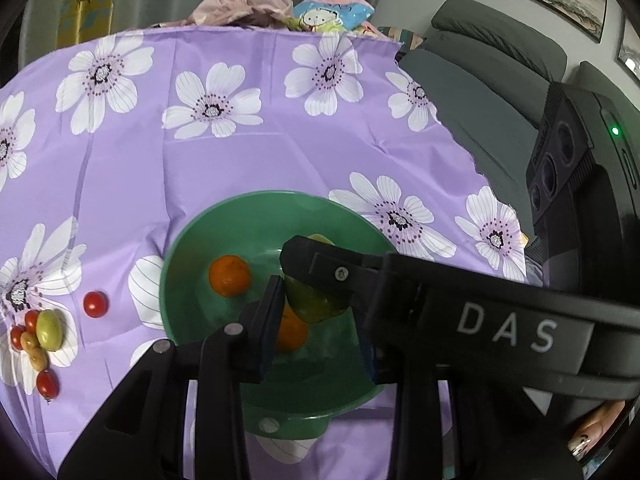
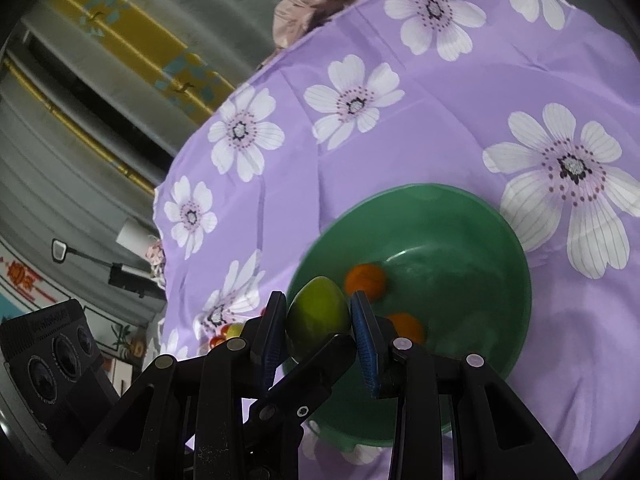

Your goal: Organize fruits

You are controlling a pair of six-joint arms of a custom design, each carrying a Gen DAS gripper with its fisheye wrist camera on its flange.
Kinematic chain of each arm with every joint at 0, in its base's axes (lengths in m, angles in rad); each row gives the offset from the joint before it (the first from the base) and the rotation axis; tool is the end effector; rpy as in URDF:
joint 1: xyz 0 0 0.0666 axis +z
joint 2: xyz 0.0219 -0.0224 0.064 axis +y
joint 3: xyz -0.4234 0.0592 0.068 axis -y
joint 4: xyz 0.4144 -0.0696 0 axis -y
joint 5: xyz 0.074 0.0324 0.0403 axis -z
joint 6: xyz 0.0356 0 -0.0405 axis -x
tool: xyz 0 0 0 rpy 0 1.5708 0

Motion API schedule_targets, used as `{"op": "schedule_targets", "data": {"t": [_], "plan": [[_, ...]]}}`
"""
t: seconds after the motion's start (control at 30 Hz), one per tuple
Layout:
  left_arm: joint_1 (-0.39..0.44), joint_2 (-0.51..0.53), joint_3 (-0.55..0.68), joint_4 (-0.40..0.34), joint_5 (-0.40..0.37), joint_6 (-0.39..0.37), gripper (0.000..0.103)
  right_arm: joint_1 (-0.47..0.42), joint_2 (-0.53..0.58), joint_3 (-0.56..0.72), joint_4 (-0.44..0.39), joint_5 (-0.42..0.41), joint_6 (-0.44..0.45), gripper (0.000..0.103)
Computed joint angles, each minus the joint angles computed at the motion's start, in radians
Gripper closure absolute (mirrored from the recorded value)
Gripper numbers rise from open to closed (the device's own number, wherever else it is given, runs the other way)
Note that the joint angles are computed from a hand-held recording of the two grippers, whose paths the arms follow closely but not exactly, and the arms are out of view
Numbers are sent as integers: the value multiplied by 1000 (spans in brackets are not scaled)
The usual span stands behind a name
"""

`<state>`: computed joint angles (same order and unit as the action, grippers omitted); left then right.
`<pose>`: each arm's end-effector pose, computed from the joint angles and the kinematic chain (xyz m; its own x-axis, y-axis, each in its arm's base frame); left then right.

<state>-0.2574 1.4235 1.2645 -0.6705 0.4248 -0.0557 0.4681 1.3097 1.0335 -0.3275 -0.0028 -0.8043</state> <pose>0.4873 -0.1439 0.4151 -0.6843 0.2326 -0.6911 0.5400 0.7986 -0.2659 0.4170 0.2105 0.3818 -0.6779 0.4644 -0.5699 0.0506 0.8028 0.5941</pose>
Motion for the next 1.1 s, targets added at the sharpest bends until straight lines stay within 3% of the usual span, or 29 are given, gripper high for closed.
{"op": "schedule_targets", "data": {"t": [1.1], "plan": [[4, 118, 66, -120, 119, 12, 69, -28, 76, 74, -211, 34, -41, 67]]}}
